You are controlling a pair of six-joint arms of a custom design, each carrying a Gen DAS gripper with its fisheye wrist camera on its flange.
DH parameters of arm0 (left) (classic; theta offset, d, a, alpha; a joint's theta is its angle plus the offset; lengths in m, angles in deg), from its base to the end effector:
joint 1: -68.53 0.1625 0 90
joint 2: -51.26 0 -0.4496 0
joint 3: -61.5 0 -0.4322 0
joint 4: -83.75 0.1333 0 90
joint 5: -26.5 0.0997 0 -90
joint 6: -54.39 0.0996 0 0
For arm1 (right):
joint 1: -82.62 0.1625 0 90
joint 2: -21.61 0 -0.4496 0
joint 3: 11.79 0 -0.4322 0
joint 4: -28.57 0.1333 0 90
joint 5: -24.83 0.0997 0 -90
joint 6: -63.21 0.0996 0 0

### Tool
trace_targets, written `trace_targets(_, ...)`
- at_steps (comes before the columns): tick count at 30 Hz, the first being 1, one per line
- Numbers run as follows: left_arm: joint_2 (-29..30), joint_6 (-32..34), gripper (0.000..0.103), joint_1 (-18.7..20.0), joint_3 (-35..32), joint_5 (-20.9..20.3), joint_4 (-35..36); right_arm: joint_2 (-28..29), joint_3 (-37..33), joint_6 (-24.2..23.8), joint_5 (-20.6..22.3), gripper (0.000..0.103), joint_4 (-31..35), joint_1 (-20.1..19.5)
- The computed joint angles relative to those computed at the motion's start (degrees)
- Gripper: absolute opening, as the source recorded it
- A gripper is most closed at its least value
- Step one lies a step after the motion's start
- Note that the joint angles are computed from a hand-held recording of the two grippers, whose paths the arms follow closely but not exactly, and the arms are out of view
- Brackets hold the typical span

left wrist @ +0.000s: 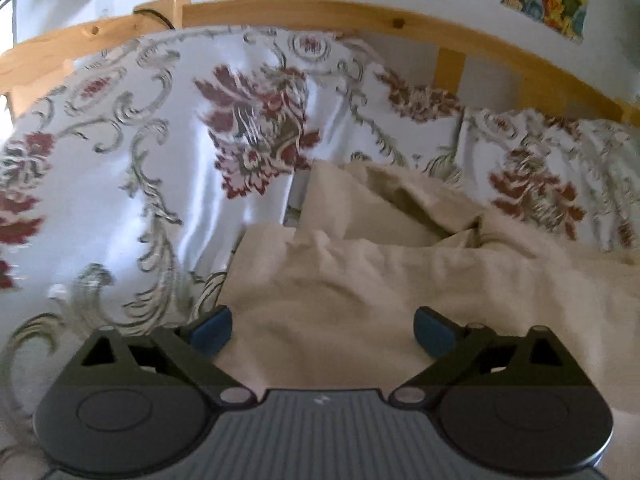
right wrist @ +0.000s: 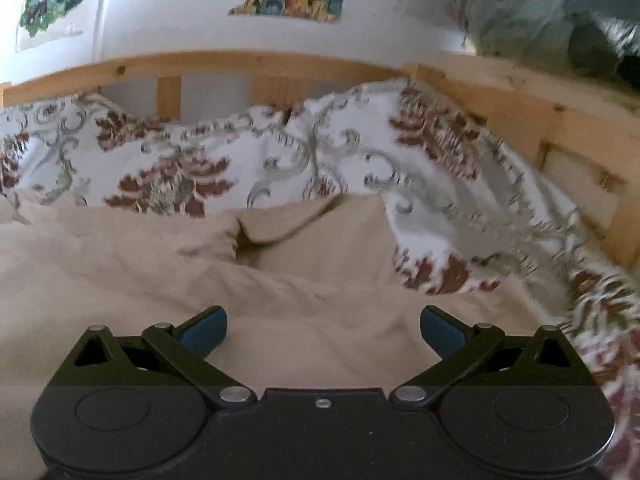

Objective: Fold large clothes

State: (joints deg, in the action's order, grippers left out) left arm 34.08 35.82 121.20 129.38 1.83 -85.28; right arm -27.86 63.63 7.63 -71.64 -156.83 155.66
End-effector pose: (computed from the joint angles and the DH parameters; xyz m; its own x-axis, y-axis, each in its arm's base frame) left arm -0.3137 -0.7804 -0.0284 -0.7325 -0.3080 -0.6071 0.3170 0.6349 -0.7046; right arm -0.1191 -0.8089 0.3737 -0.6043 -0.0561 0.7948 -0.7007 0.5121 -0.4967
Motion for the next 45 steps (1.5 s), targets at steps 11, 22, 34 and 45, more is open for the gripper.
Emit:
trace_targets(11,-8.8,-17.0,0.102,-6.9,11.9,-6.2,10.0,-16.2,17.1,30.8,1.0,0.102,4.7,1.2)
trace_targets(22,-11.6,-41.4,0.102,-5.8,17.5,-11.6,14.7,-20.3,19.4,46.2,2.5,0.102,20.5,-1.8)
trace_targets(34,-10.8,-44.0,0.101,-1.6,20.6,-15.1,-2.8,-15.0,15.3,54.1,2.3,0.085,12.2,-4.0)
trace_targets(45,-8.6,-39.0,0.103,-1.1,16.9,-17.5,-1.0,-14.0,14.2,57.3,-8.7,0.082,4.6,-3.4)
